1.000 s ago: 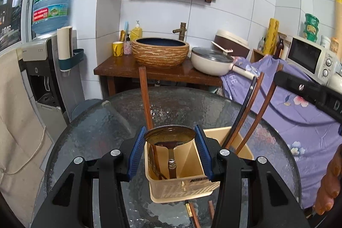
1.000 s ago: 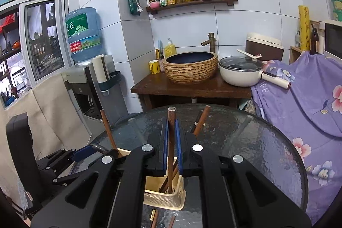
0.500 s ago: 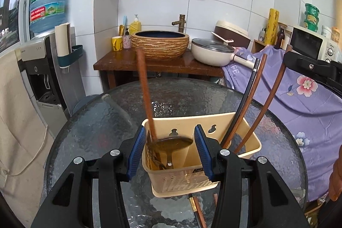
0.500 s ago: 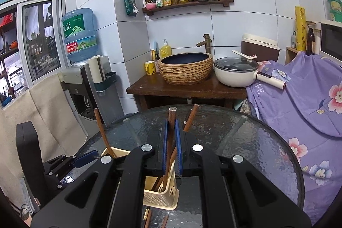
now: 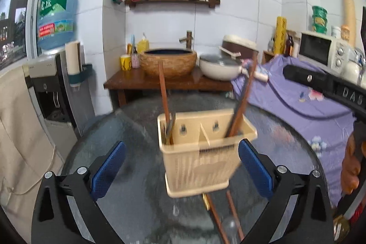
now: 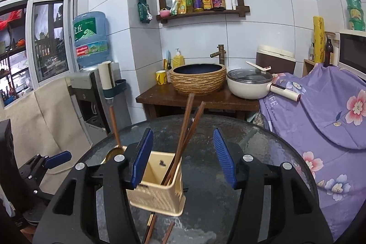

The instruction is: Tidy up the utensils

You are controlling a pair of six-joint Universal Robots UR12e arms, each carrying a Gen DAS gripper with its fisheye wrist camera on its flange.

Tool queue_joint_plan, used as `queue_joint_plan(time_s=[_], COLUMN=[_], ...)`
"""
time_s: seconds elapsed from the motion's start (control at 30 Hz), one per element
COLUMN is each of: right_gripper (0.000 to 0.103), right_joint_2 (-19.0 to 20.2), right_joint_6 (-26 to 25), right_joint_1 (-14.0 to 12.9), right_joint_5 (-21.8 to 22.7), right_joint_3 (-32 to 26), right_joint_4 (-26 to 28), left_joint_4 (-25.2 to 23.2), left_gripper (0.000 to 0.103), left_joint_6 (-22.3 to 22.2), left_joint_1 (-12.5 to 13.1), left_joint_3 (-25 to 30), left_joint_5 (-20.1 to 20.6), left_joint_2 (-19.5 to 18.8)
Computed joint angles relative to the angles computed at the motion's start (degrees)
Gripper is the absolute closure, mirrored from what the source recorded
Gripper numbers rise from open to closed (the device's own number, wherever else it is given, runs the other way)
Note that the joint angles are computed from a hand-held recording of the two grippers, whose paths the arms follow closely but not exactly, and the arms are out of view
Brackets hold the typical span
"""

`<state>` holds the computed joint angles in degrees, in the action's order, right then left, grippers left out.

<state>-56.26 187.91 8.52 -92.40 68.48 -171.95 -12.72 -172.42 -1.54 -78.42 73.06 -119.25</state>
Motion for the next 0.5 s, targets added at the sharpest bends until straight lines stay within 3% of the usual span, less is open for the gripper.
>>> queue_joint_plan(time_s=[0.17,0.37,0.5], right_gripper=[0.041,0.041,0.052], right_joint_2=[-1.5,-0.8,0.3], right_joint_6=[-2.0,-1.7,0.8], right_joint_1=[0.3,1.0,0.9], right_joint_5=[2.1,2.2,4.6], right_joint_3=[4.1,5.7,5.6], right_joint_4=[4.5,13.2,18.0], left_joint_4=[-5.3,-5.3,-6.6], left_gripper=[0.007,0.007,0.007], left_joint_6=[3.4,7.8,8.7], left_joint_1=[1.0,0.7,0.7], left_joint_3=[-3.6,-7.5,-8.7], left_joint_5=[-3.5,-0.3,0.0], left_joint_2=[1.5,1.9,2.1])
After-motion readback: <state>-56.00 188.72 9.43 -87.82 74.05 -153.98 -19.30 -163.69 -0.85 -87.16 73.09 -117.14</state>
